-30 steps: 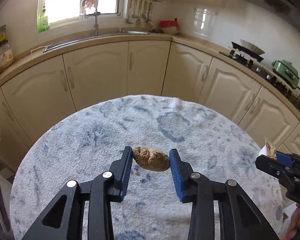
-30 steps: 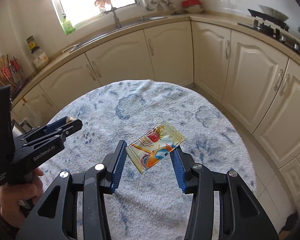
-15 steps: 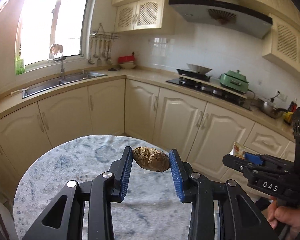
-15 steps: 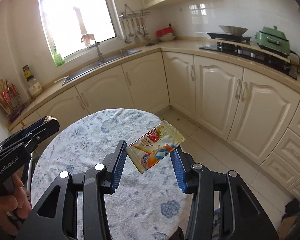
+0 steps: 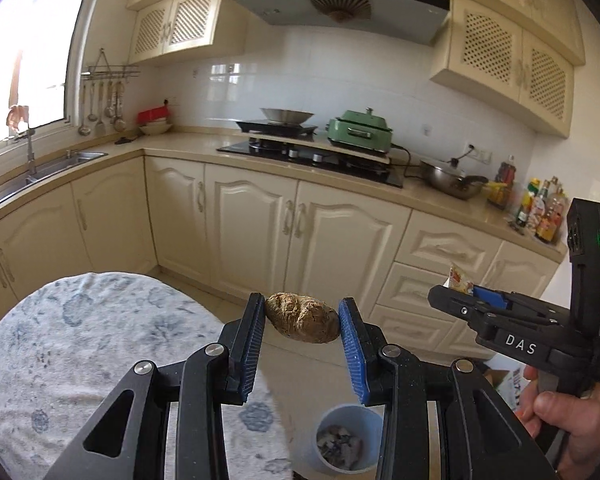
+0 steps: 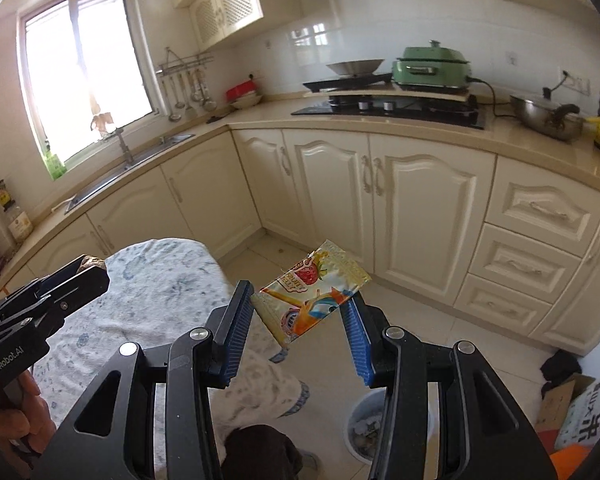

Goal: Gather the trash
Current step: 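Carry the snack packet and bread piece over the blue bin, then open both tools over the blue bin to drop the items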

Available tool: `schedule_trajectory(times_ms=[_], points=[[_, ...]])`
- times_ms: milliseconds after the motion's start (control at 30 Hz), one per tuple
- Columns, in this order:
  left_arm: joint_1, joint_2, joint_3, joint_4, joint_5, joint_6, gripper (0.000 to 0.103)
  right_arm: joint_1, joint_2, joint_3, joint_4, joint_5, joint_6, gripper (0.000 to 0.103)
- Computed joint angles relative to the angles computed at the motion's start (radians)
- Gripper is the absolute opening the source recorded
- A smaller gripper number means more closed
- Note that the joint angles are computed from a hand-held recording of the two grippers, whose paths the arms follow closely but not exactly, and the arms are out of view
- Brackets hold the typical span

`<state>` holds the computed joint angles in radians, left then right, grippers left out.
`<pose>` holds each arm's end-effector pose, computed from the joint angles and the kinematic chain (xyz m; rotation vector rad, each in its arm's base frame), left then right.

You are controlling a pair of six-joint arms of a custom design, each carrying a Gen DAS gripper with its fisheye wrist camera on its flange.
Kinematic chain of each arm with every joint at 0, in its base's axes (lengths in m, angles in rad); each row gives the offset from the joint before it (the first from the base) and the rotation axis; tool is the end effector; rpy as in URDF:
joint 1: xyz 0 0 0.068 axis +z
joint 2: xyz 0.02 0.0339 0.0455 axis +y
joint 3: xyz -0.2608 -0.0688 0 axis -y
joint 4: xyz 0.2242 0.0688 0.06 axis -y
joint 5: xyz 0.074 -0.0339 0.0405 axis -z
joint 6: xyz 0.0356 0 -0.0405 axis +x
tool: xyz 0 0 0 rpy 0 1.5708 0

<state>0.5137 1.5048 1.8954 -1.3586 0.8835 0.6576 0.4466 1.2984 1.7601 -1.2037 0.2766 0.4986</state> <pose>0.2243 0.0950 0.4350 0.4666 2.1070 -0.4746 0.1879 0.0792 0.4451 0.1988 2.2759 0.1740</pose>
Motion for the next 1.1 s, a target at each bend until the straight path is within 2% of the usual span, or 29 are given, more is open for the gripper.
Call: schedule_trajectory(times_ms=[100,267,400,533,700,833,900,933,967,1000,1033,1067,1100], points=[[-0.124,-0.027,-0.087,0.035,-0.052,-0.032,0.033,-0.135,-0.098,-0.127,-0.004,-0.053,-0.017,0.045],[-0.346,-0.045,-0.238,0.142,-0.173,-0.12,0.033,-0.421,-0.234,-0.37,0.023,-0.218,-0.114,0.045],[-0.512,-0.019,-0.339,0.235,-0.274,-0.193,0.033,-0.617,-0.273,-0.537,0.07,-0.348,-0.202,0.045],[-0.64,0.064,-0.36,0.281,-0.352,-0.249,0.034,-0.762,-0.267,-0.693,0.128,-0.447,-0.278,0.045],[-0.718,0.256,-0.261,0.269,-0.407,-0.286,0.034,-0.877,-0.209,-0.821,0.204,-0.529,-0.335,0.045],[-0.762,0.407,-0.128,0.23,-0.448,-0.304,0.034,-0.923,-0.154,-0.874,0.243,-0.576,-0.361,0.047],[-0.778,0.482,-0.049,0.191,-0.453,-0.311,0.036,-0.93,-0.137,-0.89,0.26,-0.569,-0.367,0.047],[-0.815,0.561,0.045,0.19,-0.471,-0.356,0.037,-0.933,-0.127,-0.895,0.269,-0.568,-0.367,0.047],[-0.849,0.635,0.137,0.175,-0.492,-0.391,0.046,-0.945,-0.116,-0.9,0.277,-0.573,-0.369,0.049],[-0.856,0.666,0.178,0.151,-0.503,-0.396,0.06,-0.944,-0.111,-0.903,0.283,-0.566,-0.362,0.06],[-0.878,0.708,0.23,0.145,-0.517,-0.42,0.067,-0.942,-0.108,-0.905,0.288,-0.552,-0.355,0.073],[-0.884,0.724,0.257,0.135,-0.538,-0.43,0.076,-0.942,-0.114,-0.91,0.291,-0.53,-0.345,0.076],[-0.894,0.748,0.276,0.148,-0.557,-0.443,0.083,-0.946,-0.117,-0.911,0.291,-0.519,-0.342,0.084]])
